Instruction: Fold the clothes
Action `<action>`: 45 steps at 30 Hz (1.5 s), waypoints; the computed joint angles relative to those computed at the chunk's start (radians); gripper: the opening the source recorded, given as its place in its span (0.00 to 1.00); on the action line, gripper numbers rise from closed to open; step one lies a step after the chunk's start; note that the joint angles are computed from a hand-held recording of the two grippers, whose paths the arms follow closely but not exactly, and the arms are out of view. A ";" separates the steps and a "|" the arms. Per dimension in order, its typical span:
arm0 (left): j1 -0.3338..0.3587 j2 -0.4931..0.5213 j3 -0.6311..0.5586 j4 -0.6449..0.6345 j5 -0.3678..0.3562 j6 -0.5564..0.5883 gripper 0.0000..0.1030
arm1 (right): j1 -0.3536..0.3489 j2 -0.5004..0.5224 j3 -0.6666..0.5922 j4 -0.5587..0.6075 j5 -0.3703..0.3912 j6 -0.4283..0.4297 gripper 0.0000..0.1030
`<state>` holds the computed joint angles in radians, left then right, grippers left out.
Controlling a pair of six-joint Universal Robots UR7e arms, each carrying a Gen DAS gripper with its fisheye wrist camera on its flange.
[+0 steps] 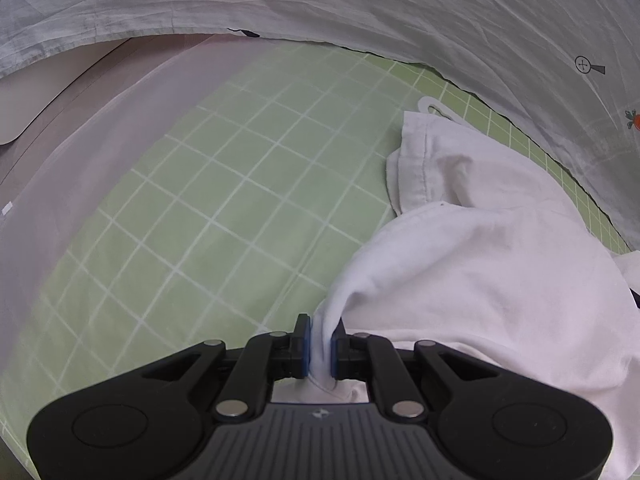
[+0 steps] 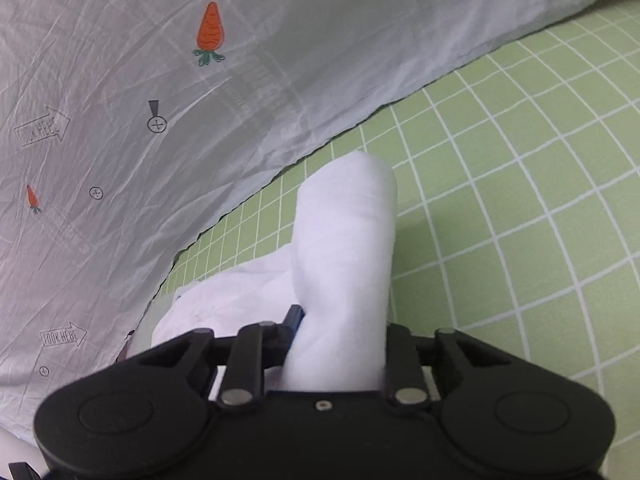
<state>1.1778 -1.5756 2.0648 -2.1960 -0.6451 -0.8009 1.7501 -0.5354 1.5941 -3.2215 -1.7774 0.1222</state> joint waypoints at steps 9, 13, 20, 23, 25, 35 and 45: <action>-0.090 0.031 -0.011 -0.175 0.039 0.150 0.10 | 0.025 -0.142 0.280 -0.453 -0.019 0.035 0.12; -0.125 0.066 -0.028 -0.320 -0.013 0.291 0.10 | 0.060 -0.217 0.359 -0.614 -0.082 0.020 0.12; -0.146 0.118 -0.089 -0.443 -0.084 0.411 0.10 | 0.175 -0.298 0.323 -0.627 -0.242 -0.170 0.12; -0.137 0.110 -0.098 -0.455 -0.066 0.436 0.10 | 0.211 -0.260 0.240 -0.546 -0.337 -0.286 0.13; -0.114 0.102 -0.102 -0.455 -0.038 0.438 0.10 | 0.223 -0.208 0.170 -0.454 -0.402 -0.354 0.19; 0.024 0.034 -0.083 -0.216 0.120 0.209 0.22 | 0.199 -0.050 0.076 -0.215 -0.595 -0.287 0.74; 0.014 0.007 0.037 -0.116 -0.102 0.120 0.37 | 0.138 -0.179 0.329 -0.292 -0.741 -0.072 0.78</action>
